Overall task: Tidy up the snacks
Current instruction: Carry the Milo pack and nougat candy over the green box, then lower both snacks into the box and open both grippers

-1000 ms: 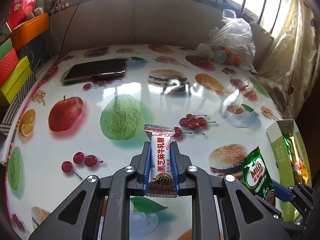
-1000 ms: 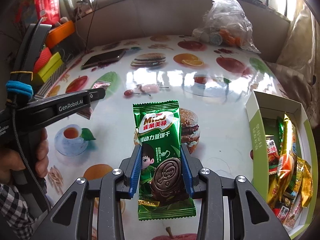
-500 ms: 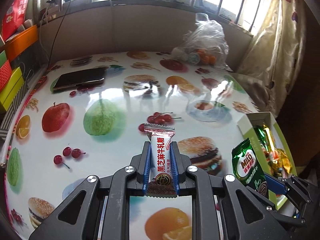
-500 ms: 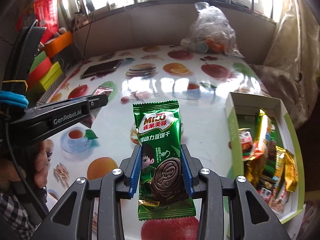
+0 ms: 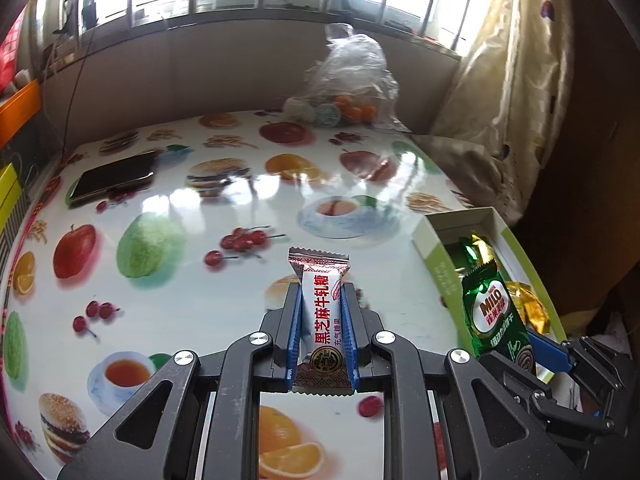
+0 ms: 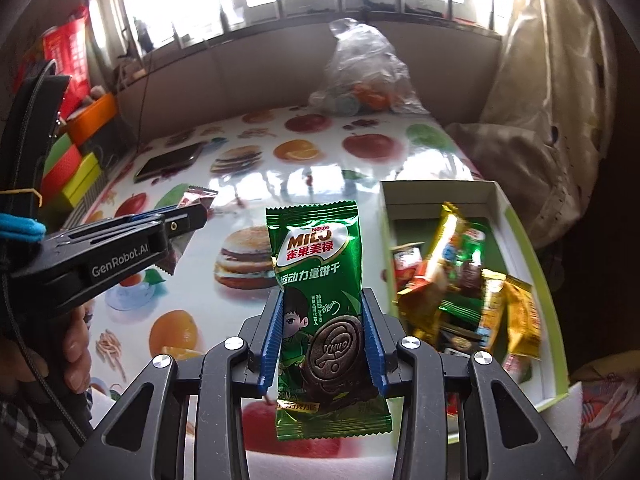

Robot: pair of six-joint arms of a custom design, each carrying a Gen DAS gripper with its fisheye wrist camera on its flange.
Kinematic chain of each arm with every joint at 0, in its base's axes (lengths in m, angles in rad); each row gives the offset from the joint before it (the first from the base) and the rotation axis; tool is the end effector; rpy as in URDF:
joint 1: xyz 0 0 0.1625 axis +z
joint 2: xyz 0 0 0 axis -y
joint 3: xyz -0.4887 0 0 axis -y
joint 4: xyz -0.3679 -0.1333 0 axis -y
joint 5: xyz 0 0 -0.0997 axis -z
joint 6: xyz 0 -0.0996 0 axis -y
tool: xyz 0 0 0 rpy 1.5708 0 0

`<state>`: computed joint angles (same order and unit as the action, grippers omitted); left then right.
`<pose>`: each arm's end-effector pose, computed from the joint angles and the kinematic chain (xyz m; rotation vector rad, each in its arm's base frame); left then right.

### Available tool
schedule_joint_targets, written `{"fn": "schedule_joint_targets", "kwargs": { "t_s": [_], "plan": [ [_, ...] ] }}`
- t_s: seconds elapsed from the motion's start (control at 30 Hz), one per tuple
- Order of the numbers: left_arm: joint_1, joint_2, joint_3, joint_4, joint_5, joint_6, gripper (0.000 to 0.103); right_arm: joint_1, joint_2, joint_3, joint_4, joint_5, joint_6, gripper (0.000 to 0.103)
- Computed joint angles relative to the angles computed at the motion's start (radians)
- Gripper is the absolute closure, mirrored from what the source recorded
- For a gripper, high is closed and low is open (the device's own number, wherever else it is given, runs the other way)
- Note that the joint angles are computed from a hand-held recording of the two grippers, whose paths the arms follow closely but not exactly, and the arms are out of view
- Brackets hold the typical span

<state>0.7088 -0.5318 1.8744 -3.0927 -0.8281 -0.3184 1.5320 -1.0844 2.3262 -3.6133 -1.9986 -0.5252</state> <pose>-0.3367 -0.5531 -0.0025 0.5920 2.4530 -0.7349 0.0732 -0.4850 0.2548 0.3632 -2.3789 0.8292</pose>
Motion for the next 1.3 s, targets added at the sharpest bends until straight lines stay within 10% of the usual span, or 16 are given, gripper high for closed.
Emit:
{"fn": "schedule_joint_targets", "kwargs": {
  "t_s": [1.3],
  "plan": [
    [-0.028, 0.209, -0.300, 0.162, -0.248, 0.060, 0.084, -0.192, -0.139, -0.016, 0.033, -0.026, 0.013, 0.067]
  ]
}}
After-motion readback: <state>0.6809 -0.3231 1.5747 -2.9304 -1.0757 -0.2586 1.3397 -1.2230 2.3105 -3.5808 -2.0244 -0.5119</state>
